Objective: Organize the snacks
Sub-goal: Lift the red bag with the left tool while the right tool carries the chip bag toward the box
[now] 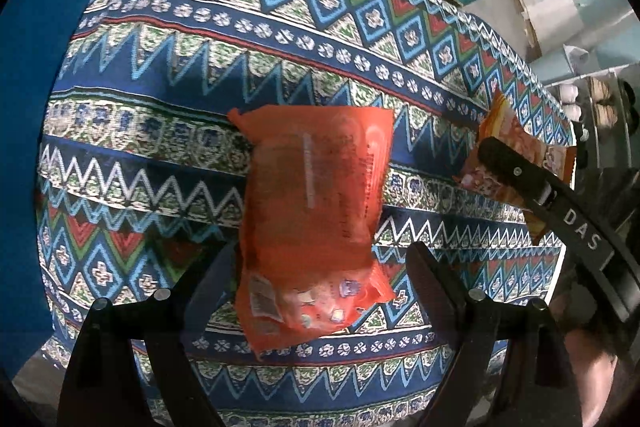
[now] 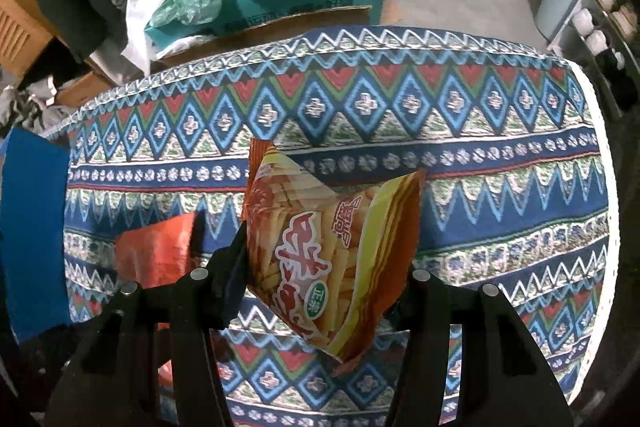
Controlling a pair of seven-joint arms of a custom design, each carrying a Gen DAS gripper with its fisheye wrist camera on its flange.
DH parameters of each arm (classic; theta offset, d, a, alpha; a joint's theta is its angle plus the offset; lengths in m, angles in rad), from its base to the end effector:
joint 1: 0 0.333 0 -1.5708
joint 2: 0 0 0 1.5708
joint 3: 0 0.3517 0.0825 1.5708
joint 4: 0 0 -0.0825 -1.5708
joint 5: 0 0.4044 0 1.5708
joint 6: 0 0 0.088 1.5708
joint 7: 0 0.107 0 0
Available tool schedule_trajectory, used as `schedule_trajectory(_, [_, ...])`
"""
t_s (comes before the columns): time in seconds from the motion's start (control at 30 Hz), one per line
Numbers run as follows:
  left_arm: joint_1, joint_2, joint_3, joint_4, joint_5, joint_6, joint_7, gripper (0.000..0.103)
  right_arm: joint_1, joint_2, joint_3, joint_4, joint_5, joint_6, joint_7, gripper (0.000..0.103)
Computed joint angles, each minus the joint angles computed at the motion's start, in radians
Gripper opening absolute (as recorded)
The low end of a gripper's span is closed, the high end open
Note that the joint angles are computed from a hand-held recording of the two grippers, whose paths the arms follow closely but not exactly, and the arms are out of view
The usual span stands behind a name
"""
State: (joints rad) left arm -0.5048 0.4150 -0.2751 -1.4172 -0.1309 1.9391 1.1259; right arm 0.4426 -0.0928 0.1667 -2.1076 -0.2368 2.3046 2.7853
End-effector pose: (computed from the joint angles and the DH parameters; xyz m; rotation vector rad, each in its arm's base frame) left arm 0.5347 -0.4911 0.5104 1.7749 -2.3233 0.2344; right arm 0.4652 0.3217 0.5141 -1.4751 2.4041 -0.2493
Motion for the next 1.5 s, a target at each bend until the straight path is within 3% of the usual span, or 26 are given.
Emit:
schedule_trajectory(0.2, [-0.016,0.027,0.000,0.004,0.012,-0.013,-0.012,0.089,-0.005,-0.036,0.000,-0.033,0.000,0.020,0.021,0.054])
schedule_trajectory(0.33, [-0.024,0.018,0.001,-0.013,0.027,0.031,-0.006,0.092,-0.009,-0.057,0.001,-0.041,-0.007,0.028,0.033,0.054])
schedule_trajectory(0.4, [-0.031,0.019,0.002,-0.012,0.046,0.040,0.001,0.084,-0.011,-0.070,0.002,-0.050,-0.003,0.039,0.037,0.054])
schedule_trajectory(0.43, [-0.037,0.013,0.007,-0.018,0.065,0.050,0.001,0.070,-0.011,-0.075,0.003,-0.053,-0.004,0.044,0.039,0.054])
schedule_trajectory(0.47, [-0.038,0.020,0.005,-0.008,0.064,0.053,0.004,0.064,-0.012,-0.080,0.004,-0.053,-0.005,0.048,0.041,0.054])
schedule_trajectory(0.63, [-0.026,0.013,0.002,-0.013,0.054,0.072,0.046,0.054,-0.010,-0.075,0.016,-0.033,-0.024,0.053,0.060,0.054])
schedule_trajectory(1.13, [-0.017,-0.114,0.021,-0.070,0.196,0.162,0.117,0.052,0.029,-0.028,0.052,0.111,-0.169,-0.049,0.086,0.053])
schedule_trajectory(1.5, [0.038,-0.232,0.013,-0.142,0.228,0.238,0.149,0.051,0.057,0.022,0.054,0.225,-0.240,-0.044,0.076,0.053])
